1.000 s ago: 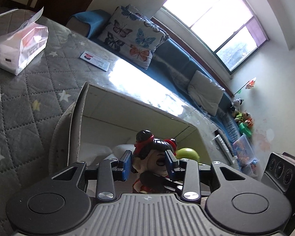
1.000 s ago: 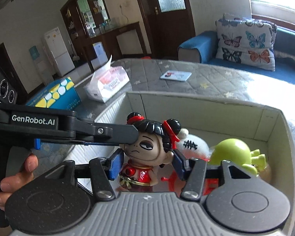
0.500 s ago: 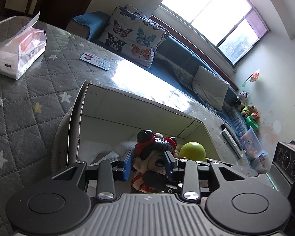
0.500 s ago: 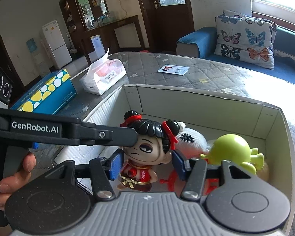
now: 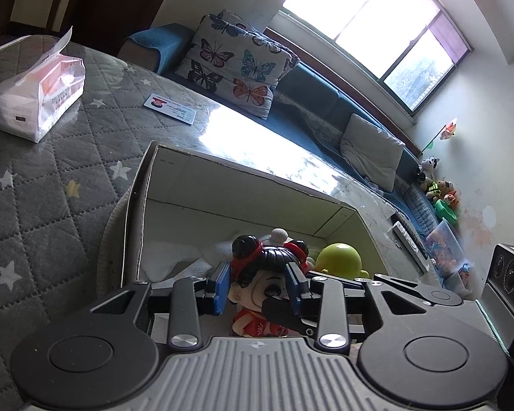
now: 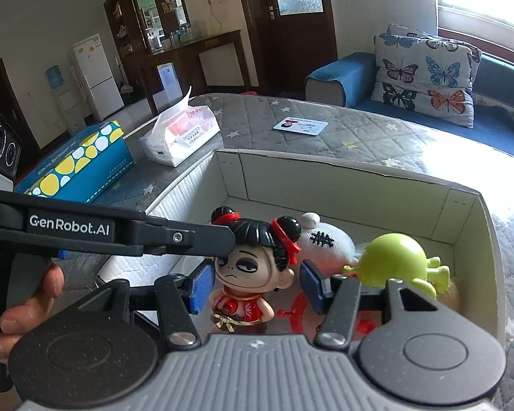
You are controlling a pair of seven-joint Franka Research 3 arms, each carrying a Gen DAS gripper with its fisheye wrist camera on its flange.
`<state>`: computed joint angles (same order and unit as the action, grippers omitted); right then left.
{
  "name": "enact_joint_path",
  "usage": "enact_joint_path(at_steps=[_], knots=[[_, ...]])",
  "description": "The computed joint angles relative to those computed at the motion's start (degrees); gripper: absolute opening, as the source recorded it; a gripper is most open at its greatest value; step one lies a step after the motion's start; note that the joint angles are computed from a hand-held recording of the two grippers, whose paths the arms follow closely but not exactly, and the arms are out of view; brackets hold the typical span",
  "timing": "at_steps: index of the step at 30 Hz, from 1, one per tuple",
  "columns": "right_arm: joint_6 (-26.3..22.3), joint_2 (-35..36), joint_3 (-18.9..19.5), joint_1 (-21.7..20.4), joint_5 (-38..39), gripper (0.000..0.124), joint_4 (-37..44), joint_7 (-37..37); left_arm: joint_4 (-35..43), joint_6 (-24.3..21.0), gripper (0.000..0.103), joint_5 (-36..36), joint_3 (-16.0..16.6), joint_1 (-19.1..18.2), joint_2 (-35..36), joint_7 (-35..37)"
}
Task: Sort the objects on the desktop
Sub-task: 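Carry the girl figurine over the box and lower it inside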
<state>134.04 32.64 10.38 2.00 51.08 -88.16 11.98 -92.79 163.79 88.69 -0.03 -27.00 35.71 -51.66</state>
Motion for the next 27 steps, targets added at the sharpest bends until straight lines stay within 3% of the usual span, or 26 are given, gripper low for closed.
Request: enact_joint_path(at_steps=[8, 18, 23, 27], knots=[[0.21, -1.0, 0.19, -0.6, 1.4, 0.056, -1.14, -1.47, -0.91, -1.69, 0.037, -4.64, -0.19, -0.34, -0.55, 4.21], [0.55, -2.14, -0.16, -0.72, 2.82, 0.056, -2.52, -3.3, -1.3, -1.61, 0.037, -3.81, 0.62, -1.08, -0.92, 2.28], [0.75, -2.55, -0.28, -0.95, 3.55, 0.057, -3.12, -4.11, -1.49, -3.17, 0.037, -5.76, 0.01, -1.23, -1.21, 5.12], [1.61, -3.49, -0.1, -1.45, 5.3, 0.069, -4.65, -6.27, -1.7, -6.2, 0.037, -8.19, -0.5, -2.13, -1.9, 9.16]])
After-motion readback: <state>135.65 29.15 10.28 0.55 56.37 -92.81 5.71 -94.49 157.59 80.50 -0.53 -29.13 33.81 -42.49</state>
